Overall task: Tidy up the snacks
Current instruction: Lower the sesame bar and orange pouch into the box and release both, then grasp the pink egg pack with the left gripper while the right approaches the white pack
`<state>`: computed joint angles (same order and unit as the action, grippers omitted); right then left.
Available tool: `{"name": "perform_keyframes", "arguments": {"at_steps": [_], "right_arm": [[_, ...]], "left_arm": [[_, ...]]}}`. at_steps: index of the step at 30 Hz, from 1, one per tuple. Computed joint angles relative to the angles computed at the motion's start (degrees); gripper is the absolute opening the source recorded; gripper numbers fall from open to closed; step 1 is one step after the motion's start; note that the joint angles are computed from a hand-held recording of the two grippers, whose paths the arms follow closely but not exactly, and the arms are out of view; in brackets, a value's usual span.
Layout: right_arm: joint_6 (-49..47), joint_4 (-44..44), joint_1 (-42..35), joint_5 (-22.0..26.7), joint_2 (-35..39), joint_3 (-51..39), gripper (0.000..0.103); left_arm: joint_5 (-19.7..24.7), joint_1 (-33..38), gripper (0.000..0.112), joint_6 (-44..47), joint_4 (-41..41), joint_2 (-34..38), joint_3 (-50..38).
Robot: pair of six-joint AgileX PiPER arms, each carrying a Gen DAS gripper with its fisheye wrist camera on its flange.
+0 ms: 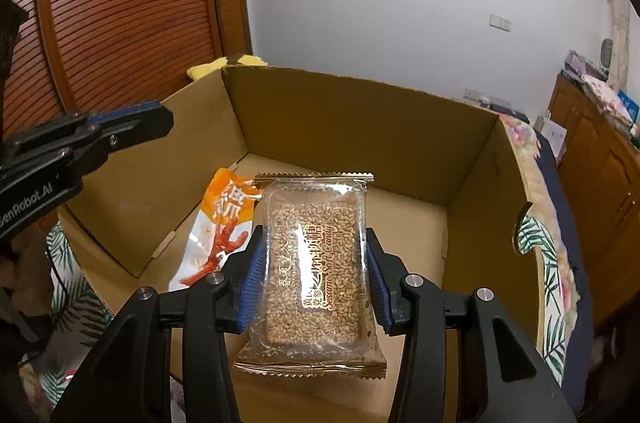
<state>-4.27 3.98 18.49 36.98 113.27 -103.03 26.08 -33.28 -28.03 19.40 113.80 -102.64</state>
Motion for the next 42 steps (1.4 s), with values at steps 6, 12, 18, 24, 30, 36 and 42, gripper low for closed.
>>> {"name": "perform_keyframes", "arguments": {"at_steps": [6,12,18,24,30,36,42], "right_arm": [[2.42,-1.78,0.44,-1.63,-1.30,2.27,0.052],[5.66,-5.53,1.81,-3.49,-6.02,7.13,0.055],[7.23,-5.23,2.60,-7.77,-18.96,21.52,0.056],[10.09,-6.41,3.02,-9.57,-29.67,34.17,0.059],[21.14,-16.80,5.18,-11.42,-35.65,44.70,0.068],[21.90,-15.54,3.91,-15.44,-36.02,51.14,0.078],[20.07,-13.15,2.06,-17.82,-33.62,53.47,0.083]], "left_arm": [[-0.50,-0.66,0.018,-0.34,1.07,-2.74,3.11],[1.33,-1.94,0.024,-2.31,3.43,-6.34,6.25],[1.08,-4.40,0.032,-6.84,7.43,-13.45,15.21],[-0.06,-6.47,0.036,-9.62,9.10,-18.85,24.63],[1.03,-9.83,0.036,-17.14,14.24,-20.92,31.05],[1.90,-12.48,0.037,-23.58,18.46,-21.33,35.54],[0.64,-13.34,0.039,-22.50,15.13,-21.17,38.34]]}}
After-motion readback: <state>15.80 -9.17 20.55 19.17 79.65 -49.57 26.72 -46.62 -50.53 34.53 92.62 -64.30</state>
